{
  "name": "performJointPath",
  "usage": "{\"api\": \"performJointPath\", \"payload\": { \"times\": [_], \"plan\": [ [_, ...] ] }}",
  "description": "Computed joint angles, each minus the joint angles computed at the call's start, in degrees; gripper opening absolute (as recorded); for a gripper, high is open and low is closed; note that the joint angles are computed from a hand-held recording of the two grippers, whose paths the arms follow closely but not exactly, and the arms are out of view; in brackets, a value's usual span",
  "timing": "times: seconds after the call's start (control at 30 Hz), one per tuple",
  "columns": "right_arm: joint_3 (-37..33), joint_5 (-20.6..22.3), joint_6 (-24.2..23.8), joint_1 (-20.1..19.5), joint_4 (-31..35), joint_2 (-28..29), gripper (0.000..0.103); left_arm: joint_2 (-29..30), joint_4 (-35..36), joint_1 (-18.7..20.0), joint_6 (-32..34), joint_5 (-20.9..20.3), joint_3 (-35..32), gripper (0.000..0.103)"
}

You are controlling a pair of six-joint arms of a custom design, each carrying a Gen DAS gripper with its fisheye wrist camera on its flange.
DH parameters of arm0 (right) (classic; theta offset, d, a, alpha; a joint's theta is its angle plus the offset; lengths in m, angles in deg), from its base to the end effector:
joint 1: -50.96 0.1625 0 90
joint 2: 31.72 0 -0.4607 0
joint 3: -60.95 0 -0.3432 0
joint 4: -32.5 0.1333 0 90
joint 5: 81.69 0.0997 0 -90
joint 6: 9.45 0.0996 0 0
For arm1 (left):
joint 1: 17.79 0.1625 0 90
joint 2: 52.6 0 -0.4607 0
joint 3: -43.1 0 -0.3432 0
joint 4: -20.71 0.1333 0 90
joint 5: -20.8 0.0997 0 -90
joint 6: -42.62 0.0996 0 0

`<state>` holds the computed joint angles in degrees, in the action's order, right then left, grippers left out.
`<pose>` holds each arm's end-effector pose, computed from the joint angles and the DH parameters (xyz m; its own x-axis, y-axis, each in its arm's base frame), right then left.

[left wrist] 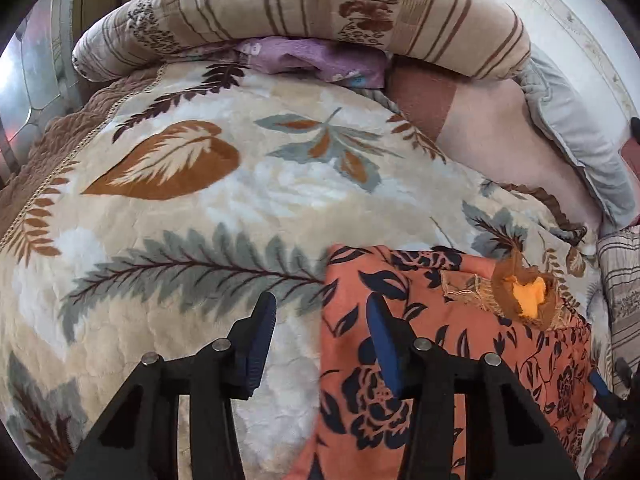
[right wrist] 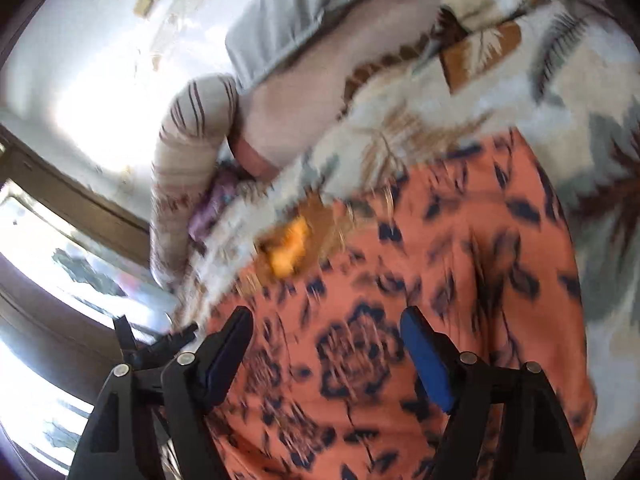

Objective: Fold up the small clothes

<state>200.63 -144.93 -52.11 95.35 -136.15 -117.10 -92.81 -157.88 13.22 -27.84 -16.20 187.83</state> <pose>-0.1361 -0.3825 0.3031 -0.9981 -0.0581 -0.0223 -0.0344 0.8130 -0.5812 -0.1862 -0.3603 0.0427 -0.8176 -0.2566 -0.5155 0.1605 0.7582 -0.6319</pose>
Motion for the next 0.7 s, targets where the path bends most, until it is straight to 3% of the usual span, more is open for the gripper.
{"api": "performJointPath", "payload": {
  "times": [0.07, 0.13, 0.2, 0.27, 0.3, 0.33, 0.4, 0.5, 0.57, 0.63, 0.7],
  "plan": [
    [-2.00, 0.19, 2.04, 0.60, -0.96, 3.07, 0.081, 1.04, 6.23, 3.89, 0.71, -2.23, -3.28, 0.050],
    [-5.28, -2.72, 7.20, 0.36, -1.36, 7.35, 0.080, 1.93, 7.41, 2.75, -1.64, -0.04, -3.27, 0.051],
    [-5.07, 0.35, 7.95, -0.26, -0.31, 6.08, 0.081, 0.12, 11.56, 1.44, -2.85, -1.07, -3.58, 0.051],
    [-4.40, 4.53, 5.94, -0.34, 1.19, 4.47, 0.081, -0.70, 10.35, 0.17, -2.81, -0.74, -2.64, 0.052],
    [-4.21, 5.04, 5.55, 0.36, 0.03, 4.40, 0.082, -1.30, 10.65, -0.84, -4.47, -0.76, -1.90, 0.057],
    [-4.21, 3.15, 5.80, 1.18, -3.35, 5.58, 0.084, -1.70, 9.79, -1.42, -5.11, -1.21, -1.11, 0.063],
    [-6.36, -3.03, 7.38, 1.64, -5.27, 9.34, 0.088, -3.01, 10.20, -3.23, -9.03, -3.06, 0.76, 0.063],
    [-4.57, -2.31, 7.35, 1.47, -3.92, 4.91, 0.087, -4.69, 7.60, -6.53, -11.94, -5.00, 5.09, 0.063],
    [-2.25, 1.06, 4.62, 0.01, -0.98, 0.55, 0.087, -6.61, 9.43, -11.56, -17.84, -5.14, 8.10, 0.063],
    [0.55, 5.93, -2.65, -3.47, 8.24, -6.35, 0.088, -8.64, 12.48, -16.18, -23.11, -6.52, 10.12, 0.067],
    [2.28, 4.67, -7.33, -5.49, 11.49, -8.81, 0.090, -9.11, 14.74, -21.08, -29.64, -8.06, 12.17, 0.074]
  ]
}}
